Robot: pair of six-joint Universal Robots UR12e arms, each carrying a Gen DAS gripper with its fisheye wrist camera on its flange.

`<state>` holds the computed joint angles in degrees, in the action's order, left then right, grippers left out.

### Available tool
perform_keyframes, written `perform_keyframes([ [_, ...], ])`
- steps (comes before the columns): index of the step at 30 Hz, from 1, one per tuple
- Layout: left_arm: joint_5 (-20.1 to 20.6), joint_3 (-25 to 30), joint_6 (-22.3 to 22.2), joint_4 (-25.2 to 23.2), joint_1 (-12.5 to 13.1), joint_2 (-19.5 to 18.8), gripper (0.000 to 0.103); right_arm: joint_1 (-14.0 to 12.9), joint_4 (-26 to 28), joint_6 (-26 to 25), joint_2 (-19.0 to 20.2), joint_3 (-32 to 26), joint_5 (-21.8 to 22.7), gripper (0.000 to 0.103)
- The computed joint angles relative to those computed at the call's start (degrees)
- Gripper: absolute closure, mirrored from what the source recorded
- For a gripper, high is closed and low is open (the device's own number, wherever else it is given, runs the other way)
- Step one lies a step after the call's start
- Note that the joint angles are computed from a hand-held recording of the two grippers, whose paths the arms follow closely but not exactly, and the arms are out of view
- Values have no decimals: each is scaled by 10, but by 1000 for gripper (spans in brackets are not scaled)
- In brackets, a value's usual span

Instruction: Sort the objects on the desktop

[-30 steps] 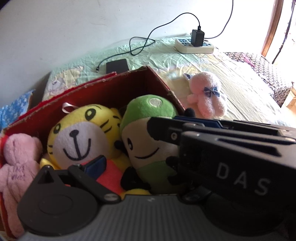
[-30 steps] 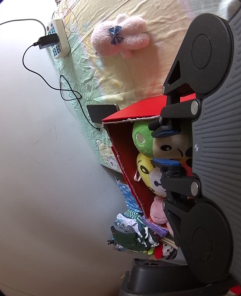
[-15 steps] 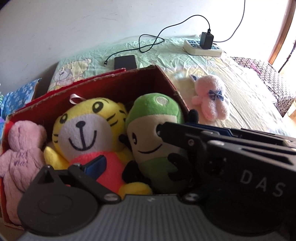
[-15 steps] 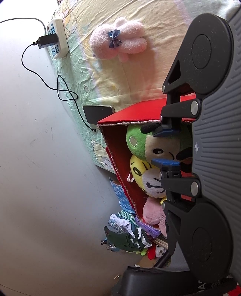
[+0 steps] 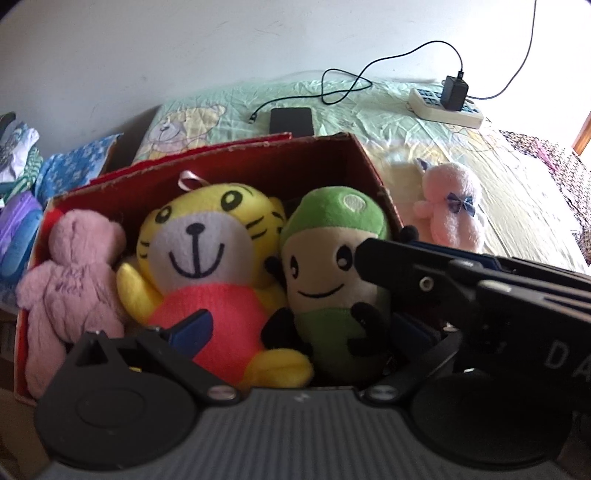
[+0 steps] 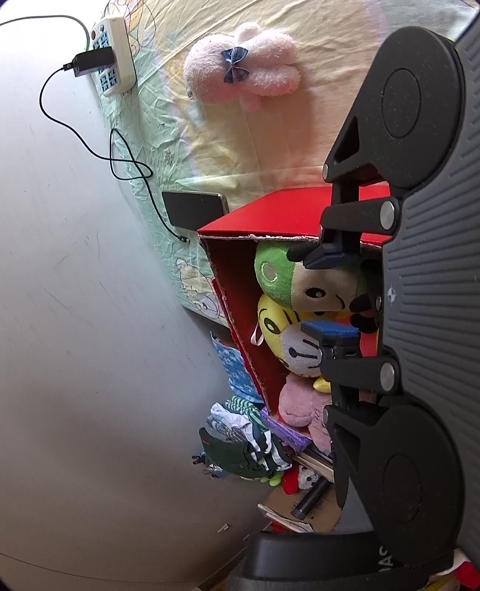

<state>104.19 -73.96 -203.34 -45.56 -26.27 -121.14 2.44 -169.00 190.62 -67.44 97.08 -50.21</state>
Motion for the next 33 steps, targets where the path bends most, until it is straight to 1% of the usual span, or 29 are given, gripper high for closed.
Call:
perform_keyframes([
  [5,22,7,-33,-20,-7,-2,1,-10,18,-27,-2,-2,26,67],
  [8,45,15,-49,-35,-11,-4,1,-17,25,-41,-3,-2,44,66],
  [12,76,34,-74,-77,-18,-11,1,-26,41,-65,-4,-3,66,66],
  [16,90,47,-106,-114,-20,-13,1,-34,61,-94,-6,-4,84,66],
  [21,117,68,-138,-159,-27,-20,1,-45,87,-121,-8,-4,99,67],
  [25,133,78,-156,-168,-34,-20,1,-55,109,-136,-9,-4,113,66],
  [29,158,94,-154,-168,-45,-27,1,-63,127,-152,-10,-4,125,66],
  [33,156,115,-152,-175,-51,-38,1,-72,139,-162,-10,-5,136,66],
])
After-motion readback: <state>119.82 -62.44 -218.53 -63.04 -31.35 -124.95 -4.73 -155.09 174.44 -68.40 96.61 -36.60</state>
